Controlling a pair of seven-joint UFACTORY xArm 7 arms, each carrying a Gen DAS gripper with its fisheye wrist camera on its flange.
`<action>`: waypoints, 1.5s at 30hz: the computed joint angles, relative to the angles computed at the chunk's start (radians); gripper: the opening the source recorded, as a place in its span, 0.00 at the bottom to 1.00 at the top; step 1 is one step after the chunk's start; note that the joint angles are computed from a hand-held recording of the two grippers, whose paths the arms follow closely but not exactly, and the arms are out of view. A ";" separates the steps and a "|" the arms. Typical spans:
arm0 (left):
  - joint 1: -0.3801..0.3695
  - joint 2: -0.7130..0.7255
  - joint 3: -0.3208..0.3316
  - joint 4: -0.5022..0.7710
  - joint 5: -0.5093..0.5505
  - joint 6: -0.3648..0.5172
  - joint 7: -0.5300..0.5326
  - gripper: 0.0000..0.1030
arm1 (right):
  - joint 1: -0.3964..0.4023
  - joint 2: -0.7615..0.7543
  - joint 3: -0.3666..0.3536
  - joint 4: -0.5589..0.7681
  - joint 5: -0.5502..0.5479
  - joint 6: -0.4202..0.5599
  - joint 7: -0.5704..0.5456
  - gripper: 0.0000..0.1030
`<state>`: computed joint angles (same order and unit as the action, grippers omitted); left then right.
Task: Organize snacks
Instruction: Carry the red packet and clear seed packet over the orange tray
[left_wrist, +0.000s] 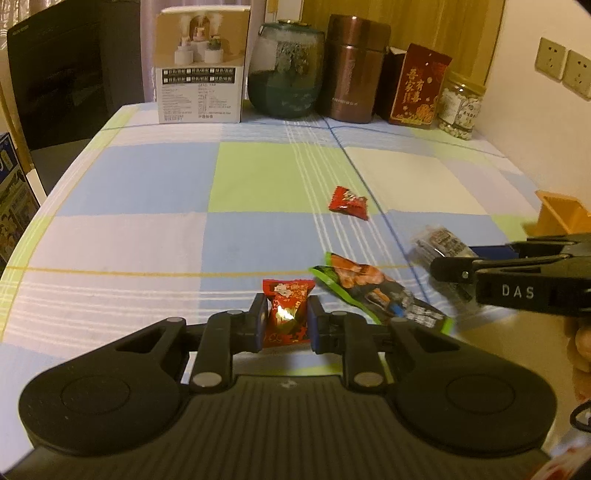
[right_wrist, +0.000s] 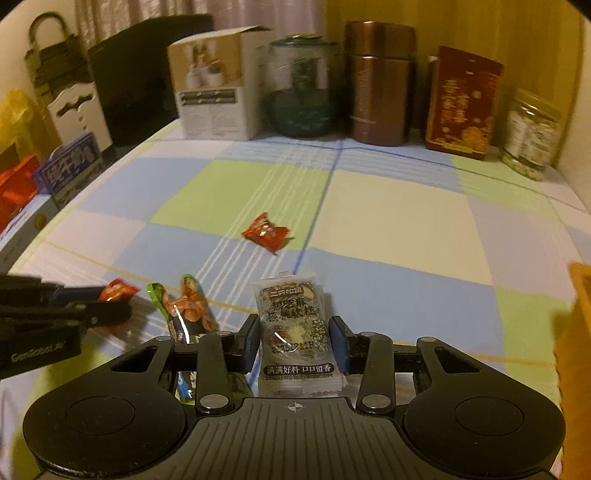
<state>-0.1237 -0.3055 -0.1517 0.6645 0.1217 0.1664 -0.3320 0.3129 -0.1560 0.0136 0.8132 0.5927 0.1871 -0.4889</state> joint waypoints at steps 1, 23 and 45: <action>-0.005 -0.013 0.000 -0.006 -0.004 0.001 -0.001 0.19 | -0.009 -0.017 0.003 -0.013 -0.005 0.004 0.025 0.39; -0.191 -0.450 -0.102 -0.117 -0.112 0.288 -0.178 0.19 | -0.157 -0.771 0.031 -0.350 -0.397 0.373 0.665 0.39; -0.276 -0.462 -0.221 0.049 -0.089 0.397 -0.259 0.19 | -0.304 -1.200 -0.061 -0.384 -0.551 0.687 0.619 0.39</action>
<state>-0.3995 -0.7674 -0.3726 0.7132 0.0330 0.5636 -0.5914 0.0090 -1.3565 -0.0476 0.4289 0.0420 0.8741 0.1299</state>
